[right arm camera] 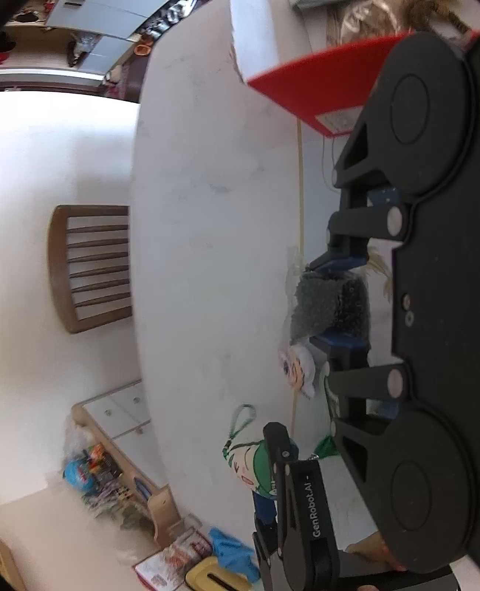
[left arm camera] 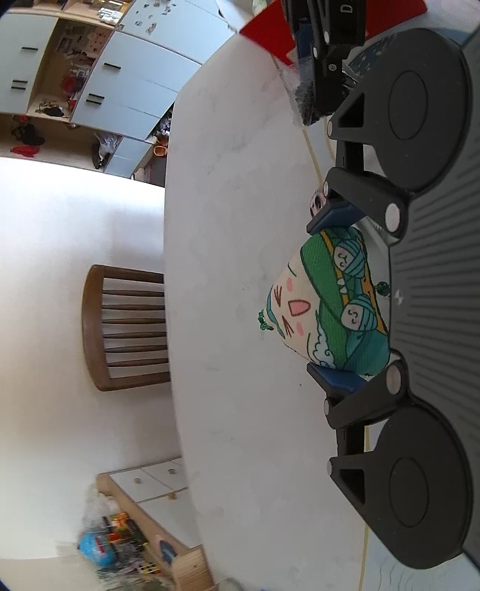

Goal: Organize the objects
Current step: 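Grasp the black mesh bag with the right gripper while the left grasps the green plush dumpling, then carry the black mesh bag and green plush dumpling over the shoebox with both grippers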

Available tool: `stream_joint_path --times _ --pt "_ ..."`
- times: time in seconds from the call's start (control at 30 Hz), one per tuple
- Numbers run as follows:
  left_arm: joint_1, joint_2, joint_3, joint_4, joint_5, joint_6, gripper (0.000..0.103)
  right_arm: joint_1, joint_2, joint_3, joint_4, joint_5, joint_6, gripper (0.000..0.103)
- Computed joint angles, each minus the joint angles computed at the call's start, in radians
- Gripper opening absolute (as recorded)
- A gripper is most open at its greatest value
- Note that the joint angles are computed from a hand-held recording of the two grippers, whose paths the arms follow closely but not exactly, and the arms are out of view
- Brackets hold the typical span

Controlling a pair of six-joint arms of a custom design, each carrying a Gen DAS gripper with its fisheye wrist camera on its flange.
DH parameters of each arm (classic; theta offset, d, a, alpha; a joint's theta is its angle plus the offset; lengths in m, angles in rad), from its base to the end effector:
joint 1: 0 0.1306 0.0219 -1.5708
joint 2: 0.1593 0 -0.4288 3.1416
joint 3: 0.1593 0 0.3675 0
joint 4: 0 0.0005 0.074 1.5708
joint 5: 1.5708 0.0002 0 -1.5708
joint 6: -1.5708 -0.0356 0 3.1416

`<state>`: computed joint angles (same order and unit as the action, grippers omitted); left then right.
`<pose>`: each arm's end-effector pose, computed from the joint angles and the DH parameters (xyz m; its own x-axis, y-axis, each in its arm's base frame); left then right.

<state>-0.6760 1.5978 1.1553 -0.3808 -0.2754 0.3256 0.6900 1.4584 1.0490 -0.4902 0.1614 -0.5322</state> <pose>0.4011 -0.3100 0.3151 -0.6885 0.1576 -0.7079 0.2509 0.9676 -0.0285 0.3486 0.2796 0.3271 -0.8001 -0.0110 -0.5998 -0.1685 0.9637 0.2071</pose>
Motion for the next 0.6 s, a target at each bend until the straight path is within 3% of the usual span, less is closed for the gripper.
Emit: stream_joint_path --times 0.23,0.4,0.6 --pt "-0.062 -0.078 0.029 -0.088 -0.019 -0.001 0.073 0.020 -0.112 -0.022 -0.051 -0.001 0.016 0.032" --pt "-0.107 -0.122 0.063 -0.165 -0.005 0.043 0.073 0.032 -0.196 -0.032 -0.089 0.000 0.026 0.032" --pt "-0.176 -0.158 0.100 -0.204 -0.031 0.067 0.073 0.025 -0.302 -0.054 -0.126 -0.010 0.055 0.033"
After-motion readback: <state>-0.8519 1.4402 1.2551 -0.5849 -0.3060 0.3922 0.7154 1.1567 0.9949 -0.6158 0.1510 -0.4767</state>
